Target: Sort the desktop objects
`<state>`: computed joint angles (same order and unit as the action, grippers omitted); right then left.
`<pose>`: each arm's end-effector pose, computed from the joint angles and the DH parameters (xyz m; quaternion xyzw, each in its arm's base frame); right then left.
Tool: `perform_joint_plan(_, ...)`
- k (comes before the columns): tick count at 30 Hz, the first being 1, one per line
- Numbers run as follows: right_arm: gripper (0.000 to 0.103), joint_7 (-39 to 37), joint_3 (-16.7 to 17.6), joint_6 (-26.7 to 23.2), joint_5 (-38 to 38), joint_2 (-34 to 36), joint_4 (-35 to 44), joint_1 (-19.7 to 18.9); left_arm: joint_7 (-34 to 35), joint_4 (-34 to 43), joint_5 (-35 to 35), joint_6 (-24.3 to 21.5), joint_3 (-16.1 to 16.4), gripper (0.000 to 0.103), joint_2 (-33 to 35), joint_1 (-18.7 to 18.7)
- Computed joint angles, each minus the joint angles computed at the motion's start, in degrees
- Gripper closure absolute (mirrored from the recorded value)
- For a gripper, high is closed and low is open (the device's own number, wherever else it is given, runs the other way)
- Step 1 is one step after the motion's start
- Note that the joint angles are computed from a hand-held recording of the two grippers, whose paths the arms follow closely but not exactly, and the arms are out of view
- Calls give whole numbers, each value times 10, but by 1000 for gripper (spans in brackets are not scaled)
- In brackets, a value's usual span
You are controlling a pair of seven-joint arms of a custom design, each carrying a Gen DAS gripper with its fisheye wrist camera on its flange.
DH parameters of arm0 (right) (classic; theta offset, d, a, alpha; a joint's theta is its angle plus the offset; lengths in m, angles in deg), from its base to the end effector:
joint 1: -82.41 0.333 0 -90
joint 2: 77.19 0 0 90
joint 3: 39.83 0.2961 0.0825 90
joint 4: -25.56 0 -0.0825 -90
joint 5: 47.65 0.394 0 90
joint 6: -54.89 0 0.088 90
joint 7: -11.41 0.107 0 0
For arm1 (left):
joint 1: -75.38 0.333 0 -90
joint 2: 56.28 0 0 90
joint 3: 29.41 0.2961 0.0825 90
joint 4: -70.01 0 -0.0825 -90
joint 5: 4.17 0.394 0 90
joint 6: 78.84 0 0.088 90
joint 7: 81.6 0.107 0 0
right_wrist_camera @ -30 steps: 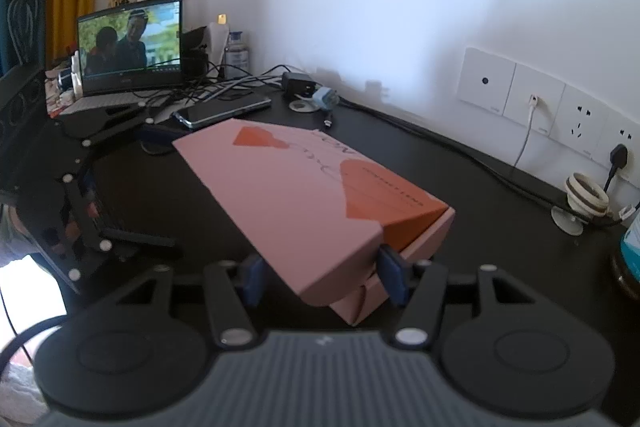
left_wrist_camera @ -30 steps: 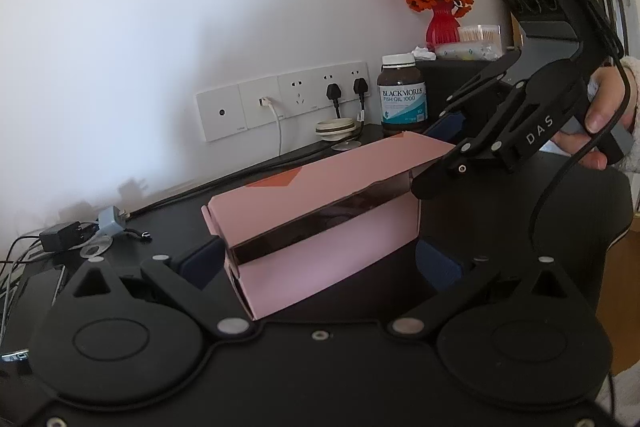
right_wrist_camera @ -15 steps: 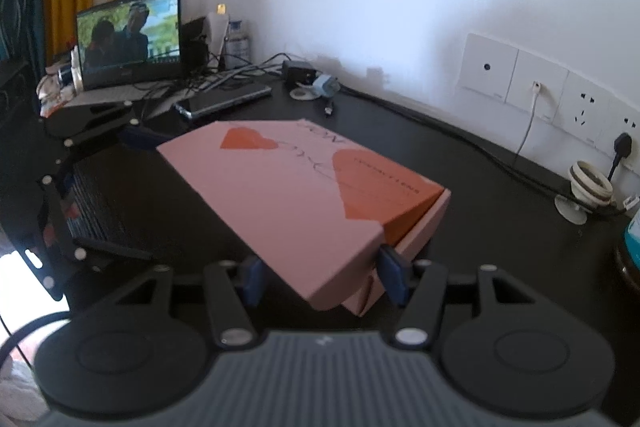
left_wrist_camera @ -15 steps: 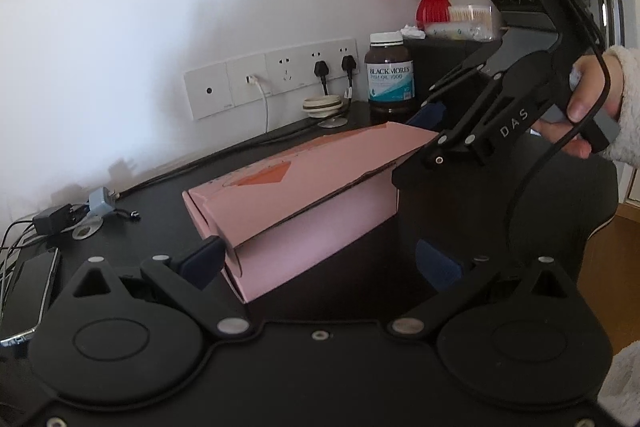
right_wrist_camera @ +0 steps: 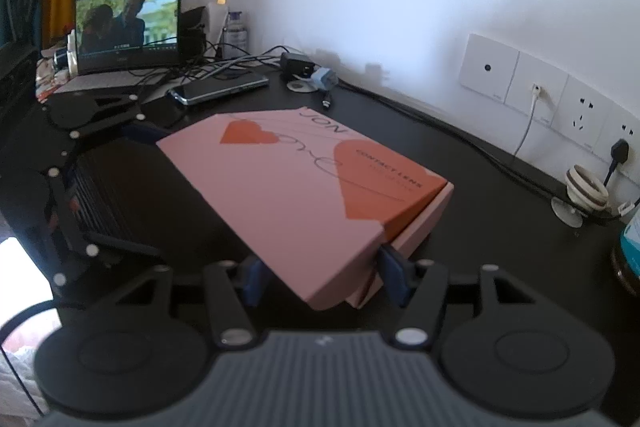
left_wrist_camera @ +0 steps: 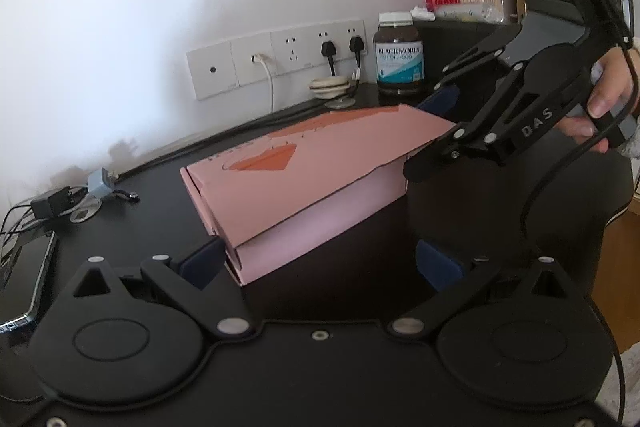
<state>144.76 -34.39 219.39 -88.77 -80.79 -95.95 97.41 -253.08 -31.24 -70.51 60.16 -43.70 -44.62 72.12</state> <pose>0.5324 0.2388 0.4999 -0.7039 0.5644 -0.3005 0.3092 0.6331 -0.1928 0.4777 -0.1371 0.8557 -0.4767 0.1475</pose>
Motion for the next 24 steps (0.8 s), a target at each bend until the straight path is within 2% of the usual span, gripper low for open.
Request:
perform_joint_plan(2, 20, 2, 3, -12, -17, 1, 4, 1, -4, 1, 8, 1, 0, 0, 3, -1)
perform_joint_plan(3, 18, 11, 5, -14, -38, -1, 4, 0, -2, 1, 9, 1, 0, 0, 3, -1)
perform_joint_plan(7, 16, -8, 6, -1, -61, -25, -19, 0, -8, 4, 21, -13, 1, 0, 7, 3)
perform_joint_plan(11, 15, -62, -1, 21, -14, -63, -59, -4, 7, -1, 10, -25, 1, 0, 1, 10)
perform_joint_plan(14, 15, -42, 1, 52, 6, -85, -83, -27, 25, -5, -14, -31, 2, 0, -6, 14)
perform_joint_plan(18, 15, -41, -15, 107, 79, -89, -108, -32, 41, -6, -43, -30, 5, 0, -13, 15)
perform_joint_plan(20, 15, -57, -29, 135, 129, -85, -120, -24, 50, -1, -65, -51, 8, 0, -13, 21)
perform_joint_plan(22, 15, -28, -3, 150, 131, -79, -120, -56, 64, 5, -94, -78, 11, 0, -12, 29)
perform_joint_plan(24, 15, 25, 38, 158, 100, -71, -113, -107, 66, 10, -120, -79, 12, 0, -10, 30)
